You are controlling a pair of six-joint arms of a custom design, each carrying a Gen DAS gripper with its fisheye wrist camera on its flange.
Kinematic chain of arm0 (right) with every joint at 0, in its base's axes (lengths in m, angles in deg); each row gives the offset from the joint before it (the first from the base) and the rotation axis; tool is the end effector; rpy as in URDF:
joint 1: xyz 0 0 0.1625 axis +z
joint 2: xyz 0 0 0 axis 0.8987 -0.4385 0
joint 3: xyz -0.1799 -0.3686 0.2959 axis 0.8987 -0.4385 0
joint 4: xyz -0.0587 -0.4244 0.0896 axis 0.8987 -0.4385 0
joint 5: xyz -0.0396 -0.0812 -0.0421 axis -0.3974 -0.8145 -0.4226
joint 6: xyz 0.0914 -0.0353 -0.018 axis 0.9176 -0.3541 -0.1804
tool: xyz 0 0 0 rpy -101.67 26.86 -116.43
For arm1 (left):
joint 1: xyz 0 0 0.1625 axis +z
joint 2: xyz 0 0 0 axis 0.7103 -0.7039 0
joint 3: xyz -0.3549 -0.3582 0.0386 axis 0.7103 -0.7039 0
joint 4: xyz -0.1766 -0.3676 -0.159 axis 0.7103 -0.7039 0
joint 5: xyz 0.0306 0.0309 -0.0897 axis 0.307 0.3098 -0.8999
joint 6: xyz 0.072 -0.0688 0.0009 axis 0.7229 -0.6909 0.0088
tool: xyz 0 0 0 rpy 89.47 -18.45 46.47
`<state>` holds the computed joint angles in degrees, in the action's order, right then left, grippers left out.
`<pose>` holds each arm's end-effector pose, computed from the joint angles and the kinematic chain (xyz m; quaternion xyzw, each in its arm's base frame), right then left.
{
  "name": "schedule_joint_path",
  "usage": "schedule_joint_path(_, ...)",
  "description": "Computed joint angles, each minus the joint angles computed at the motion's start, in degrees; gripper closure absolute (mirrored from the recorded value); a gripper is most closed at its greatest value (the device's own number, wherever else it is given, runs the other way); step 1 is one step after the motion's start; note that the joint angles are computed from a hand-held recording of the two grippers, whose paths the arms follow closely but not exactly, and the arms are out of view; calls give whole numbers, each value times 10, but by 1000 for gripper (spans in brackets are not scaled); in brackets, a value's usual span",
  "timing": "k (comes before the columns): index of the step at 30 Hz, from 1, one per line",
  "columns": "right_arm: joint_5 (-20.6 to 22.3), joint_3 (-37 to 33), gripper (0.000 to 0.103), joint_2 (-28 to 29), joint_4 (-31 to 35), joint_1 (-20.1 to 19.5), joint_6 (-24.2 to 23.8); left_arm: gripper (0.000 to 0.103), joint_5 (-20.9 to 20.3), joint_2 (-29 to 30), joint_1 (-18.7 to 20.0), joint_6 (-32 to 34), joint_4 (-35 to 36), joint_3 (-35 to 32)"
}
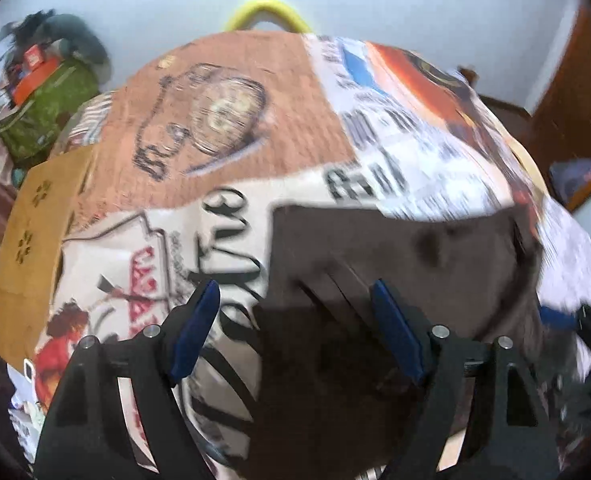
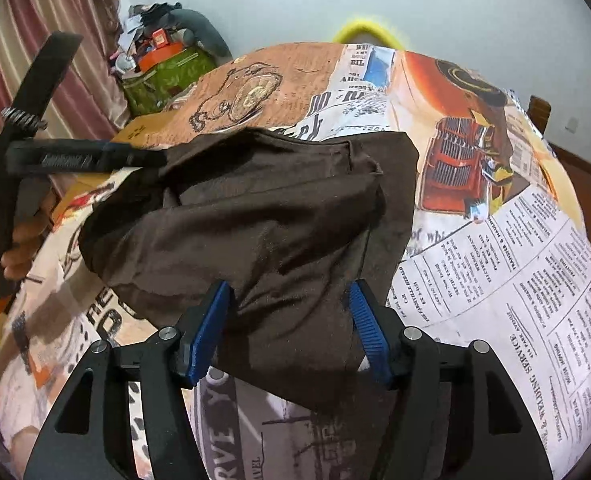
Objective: Fold small clothes
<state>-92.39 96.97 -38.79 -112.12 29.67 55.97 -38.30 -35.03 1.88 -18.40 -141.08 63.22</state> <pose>0.1449 -0.5510 0.3150 0.2667 -0.9240 0.2116 0.1743 -0.3571 -0.6939 0.0930 0.1450 0.8924 -0.2214 0.3656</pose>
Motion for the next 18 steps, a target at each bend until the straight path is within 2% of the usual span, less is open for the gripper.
schedule_joint_path(3, 6, 0, 45, -3, -2, -1, 7, 25, 4, -8, 6, -15, -11, -3)
schedule_joint_path(10, 12, 6, 45, -12, -6, -3, 9, 25, -54, -47, -4, 8, -41, 53)
schedule_joint_path(13, 15, 8, 45, -14, -6, -3, 11, 21, -78, -51, -12, 28, -51, 76)
schedule_joint_path(15, 17, 10, 45, -16, -6, -3, 12, 19, -78, -44, -14, 35, -42, 77)
schedule_joint_path(18, 17, 13, 45, -17, -8, -2, 12, 19, -53, -18, -13, 34, -9, 59)
